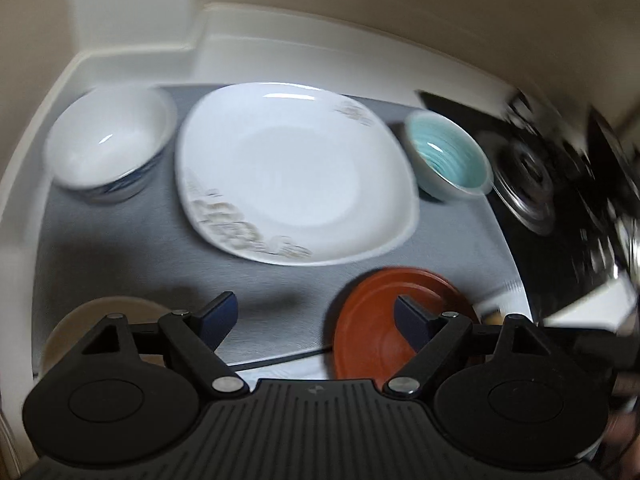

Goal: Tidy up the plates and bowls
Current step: 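Move the left gripper to the terracotta plate rim and close it, then lift the terracotta plate with the left gripper toward the white plates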

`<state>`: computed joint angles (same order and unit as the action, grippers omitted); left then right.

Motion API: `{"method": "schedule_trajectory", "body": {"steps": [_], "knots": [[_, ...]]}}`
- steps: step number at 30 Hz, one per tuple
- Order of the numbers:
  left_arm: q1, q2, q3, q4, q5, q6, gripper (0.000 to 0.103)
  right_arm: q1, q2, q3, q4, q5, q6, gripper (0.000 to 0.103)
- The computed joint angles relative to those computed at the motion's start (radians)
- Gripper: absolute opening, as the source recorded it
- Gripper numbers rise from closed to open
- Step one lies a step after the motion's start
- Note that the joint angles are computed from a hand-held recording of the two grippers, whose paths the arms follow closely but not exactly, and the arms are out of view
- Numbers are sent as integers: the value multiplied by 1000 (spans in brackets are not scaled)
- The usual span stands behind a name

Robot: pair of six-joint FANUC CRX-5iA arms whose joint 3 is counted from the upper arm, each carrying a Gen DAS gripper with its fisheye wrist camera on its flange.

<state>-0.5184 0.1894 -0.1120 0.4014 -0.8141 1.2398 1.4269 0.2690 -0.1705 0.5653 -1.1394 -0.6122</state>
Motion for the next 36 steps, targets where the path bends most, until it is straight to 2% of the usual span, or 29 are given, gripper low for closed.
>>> {"method": "schedule_trajectory", "body": {"steps": [2,3,4,6,7,8,13,15,17,18,22,25,26,30,33,36], "knots": [[-31,-7,9,-74,8,37,86,17,-18,-34,23,6,-70,10],[-38,-1,13,-80,-11,50,86,21,-24,-48,32,12,-95,10],[-34,8,5,-41,-33,42,84,22,-25,-54,37,14,-110,10],[-28,43,14,-6,-96,59,70,28,-24,-57,46,12,-126,11],[-32,63,32,-20,-128,68,55,29,-23,-57,48,10,-125,11],[-40,80,51,-45,-151,83,47,31,-22,-55,48,8,-119,11],[-53,98,48,-71,-122,120,43,35,-31,-74,63,27,-120,11],[-54,107,54,-72,-109,137,33,35,-43,-89,65,40,-130,12],[-48,122,59,-49,-107,138,14,30,-51,-106,78,65,-145,12],[-50,127,63,-41,-101,134,12,27,-50,-109,81,74,-138,12],[-50,139,77,-21,-116,107,9,17,-14,-62,49,52,-75,16],[-45,142,69,10,-117,81,8,20,-3,-44,38,25,-52,16],[-44,143,65,7,-115,78,7,23,-3,-46,40,20,-49,12],[-34,135,34,51,-89,39,7,23,12,-24,27,-7,-6,9],[-30,74,-32,82,-11,-39,7,25,14,-8,34,-22,2,9],[-19,52,-29,106,-23,-66,7,30,9,9,44,-44,7,9]]}}
